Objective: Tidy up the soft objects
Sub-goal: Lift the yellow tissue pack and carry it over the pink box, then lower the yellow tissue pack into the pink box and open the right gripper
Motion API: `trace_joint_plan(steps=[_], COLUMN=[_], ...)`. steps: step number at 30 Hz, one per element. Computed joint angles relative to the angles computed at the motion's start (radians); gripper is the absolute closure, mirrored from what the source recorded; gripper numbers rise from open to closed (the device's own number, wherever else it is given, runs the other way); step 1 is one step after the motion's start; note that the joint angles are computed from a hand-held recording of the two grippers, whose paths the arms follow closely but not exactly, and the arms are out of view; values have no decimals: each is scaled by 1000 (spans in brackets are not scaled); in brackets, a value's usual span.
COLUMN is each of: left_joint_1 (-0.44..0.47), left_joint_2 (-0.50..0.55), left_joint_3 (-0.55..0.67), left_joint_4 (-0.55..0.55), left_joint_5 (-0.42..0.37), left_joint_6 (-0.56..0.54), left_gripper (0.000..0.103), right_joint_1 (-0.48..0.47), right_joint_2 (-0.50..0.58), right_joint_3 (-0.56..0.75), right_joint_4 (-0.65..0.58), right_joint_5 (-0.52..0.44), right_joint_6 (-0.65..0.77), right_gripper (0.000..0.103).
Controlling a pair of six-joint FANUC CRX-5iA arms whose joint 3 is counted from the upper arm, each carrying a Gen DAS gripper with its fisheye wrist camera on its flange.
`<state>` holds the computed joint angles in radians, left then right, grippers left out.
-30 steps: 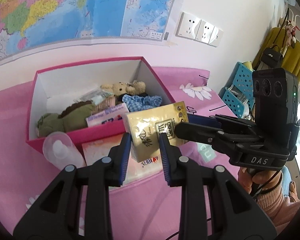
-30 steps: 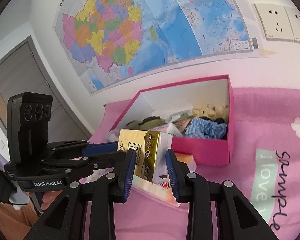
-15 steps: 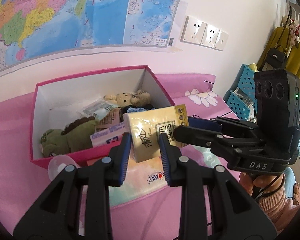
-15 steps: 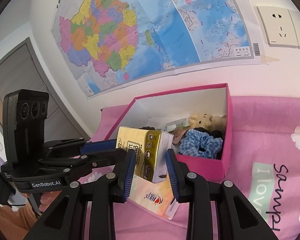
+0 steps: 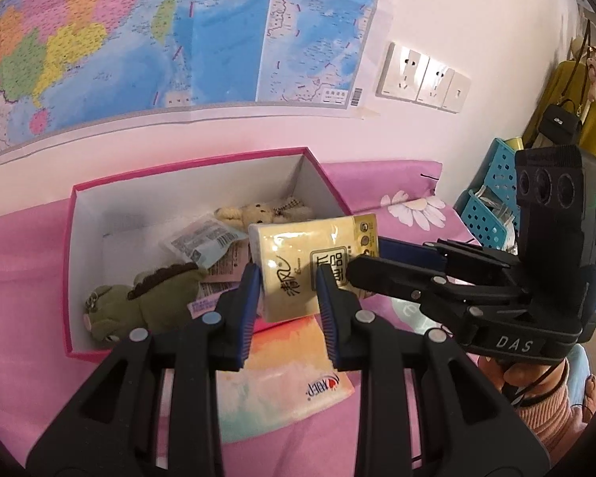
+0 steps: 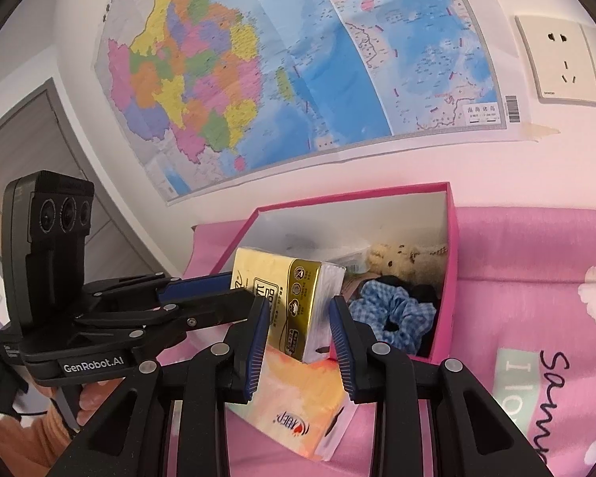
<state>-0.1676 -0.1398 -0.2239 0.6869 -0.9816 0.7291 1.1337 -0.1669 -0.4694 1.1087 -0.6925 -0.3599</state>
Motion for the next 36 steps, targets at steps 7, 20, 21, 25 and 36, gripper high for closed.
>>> trace_joint_plan(steps=[7, 20, 21, 25, 36], left_joint_1=[-19, -36, -36, -41, -56], left_joint_2=[38, 98, 101, 115, 150], left_joint_3=[43, 99, 100, 114, 159], left_joint_4=[-24, -62, -63, -78, -142], left_joint_5=[20, 32, 31, 32, 23], left_joint_6=[38, 82, 86, 107, 175], left_gripper=[73, 73, 73, 73, 73], right_joint_1=[-39, -88, -93, -103, -122], right_joint_2=[12, 24, 27, 37, 83], right_joint_3=[18, 10, 9, 13, 58], right_joint_4=[-8, -4, -4, -14, -89], right_joint_5=[11, 63, 66, 71, 63], right_joint_6=[17, -34, -43, -49, 12], right_gripper=[71, 71, 71, 71, 71])
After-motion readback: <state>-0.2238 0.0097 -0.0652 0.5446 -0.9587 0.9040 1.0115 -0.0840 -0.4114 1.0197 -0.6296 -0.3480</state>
